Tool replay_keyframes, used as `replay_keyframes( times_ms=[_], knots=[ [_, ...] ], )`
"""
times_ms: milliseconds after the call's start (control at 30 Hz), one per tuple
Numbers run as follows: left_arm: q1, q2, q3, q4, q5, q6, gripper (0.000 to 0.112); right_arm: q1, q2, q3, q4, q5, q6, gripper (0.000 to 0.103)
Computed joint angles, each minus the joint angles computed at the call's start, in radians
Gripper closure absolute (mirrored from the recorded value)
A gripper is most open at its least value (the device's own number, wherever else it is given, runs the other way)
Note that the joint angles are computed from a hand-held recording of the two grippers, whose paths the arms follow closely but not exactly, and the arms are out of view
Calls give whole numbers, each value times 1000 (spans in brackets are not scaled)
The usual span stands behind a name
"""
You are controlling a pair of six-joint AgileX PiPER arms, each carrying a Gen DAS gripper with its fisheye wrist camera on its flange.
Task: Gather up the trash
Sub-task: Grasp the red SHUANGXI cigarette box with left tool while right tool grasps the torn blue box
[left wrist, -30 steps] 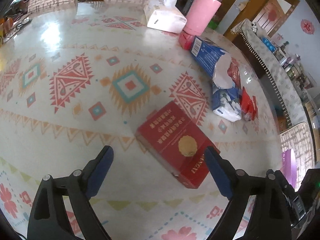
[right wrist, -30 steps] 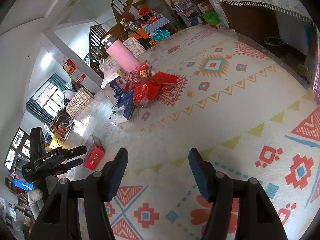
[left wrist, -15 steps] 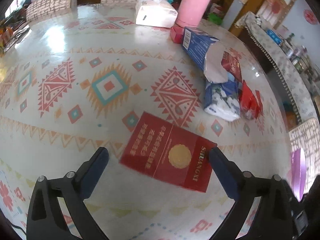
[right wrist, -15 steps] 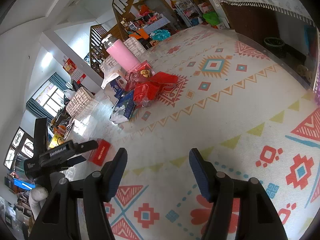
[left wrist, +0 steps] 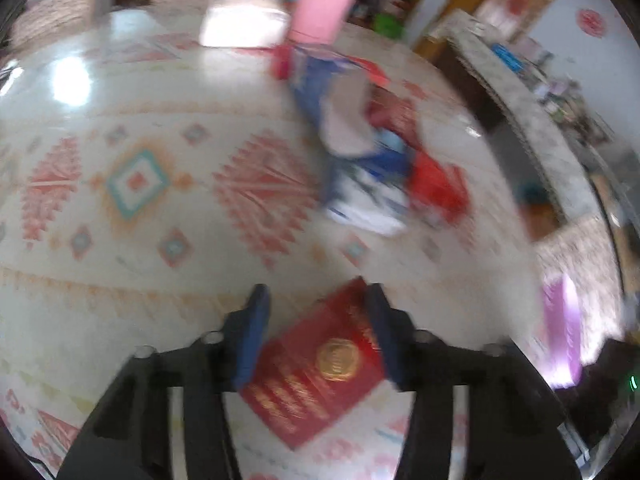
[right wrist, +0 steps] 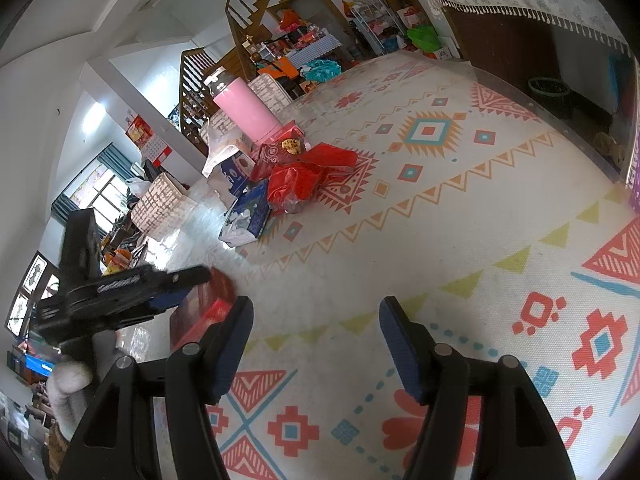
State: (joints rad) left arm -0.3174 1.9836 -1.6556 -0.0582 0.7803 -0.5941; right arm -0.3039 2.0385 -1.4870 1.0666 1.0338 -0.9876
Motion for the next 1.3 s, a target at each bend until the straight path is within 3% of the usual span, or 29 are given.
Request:
replay_keyframes(
  times_ms=[33, 100, 167, 300, 433, 700, 833, 933, 967, 1000, 1033, 1133, 1300],
  knots=[
    [-5, -3, 6, -25, -4, 55, 65, 0, 0, 0, 0, 0, 0, 33],
    [-19, -11, 34, -53, -26, 123, 45, -1, 0, -1, 0, 2, 0, 33],
    [-20, -36, 91, -89, -87, 171, 34, -1, 0, 0, 1, 1, 0, 33],
    [5, -99, 210, -245, -192, 349, 32, 0, 0, 1, 2, 0, -1, 33],
    [8, -136, 263, -335, -210, 492, 27, 0, -2, 2, 2, 1, -2, 32],
    [-51, -126, 267, -271, -199, 541, 27, 4, -3, 0, -2, -7, -2, 32],
    [-111, -127, 268, -99, -226, 390, 27, 8, -3, -4, -9, -17, -2, 32],
    [-149, -111, 237, 113, -179, 165, 27, 14, -7, -4, -19, -33, -2, 32],
    [-157, -108, 232, 162, -162, 114, 34, 21, -14, 10, -16, -45, -7, 32],
    [-172, -107, 226, 232, -142, 53, 53, 22, -14, 9, -16, -47, -7, 32],
    [-176, -104, 213, 263, -110, 31, 56, 21, -12, 7, -16, -45, -7, 31],
    [-115, -152, 278, 151, -168, 91, 57, 21, -4, -8, -20, -28, -2, 29],
    [-2, -256, 392, 35, -256, 134, 57, 130, -36, -83, -248, -90, 111, 28]
  ],
)
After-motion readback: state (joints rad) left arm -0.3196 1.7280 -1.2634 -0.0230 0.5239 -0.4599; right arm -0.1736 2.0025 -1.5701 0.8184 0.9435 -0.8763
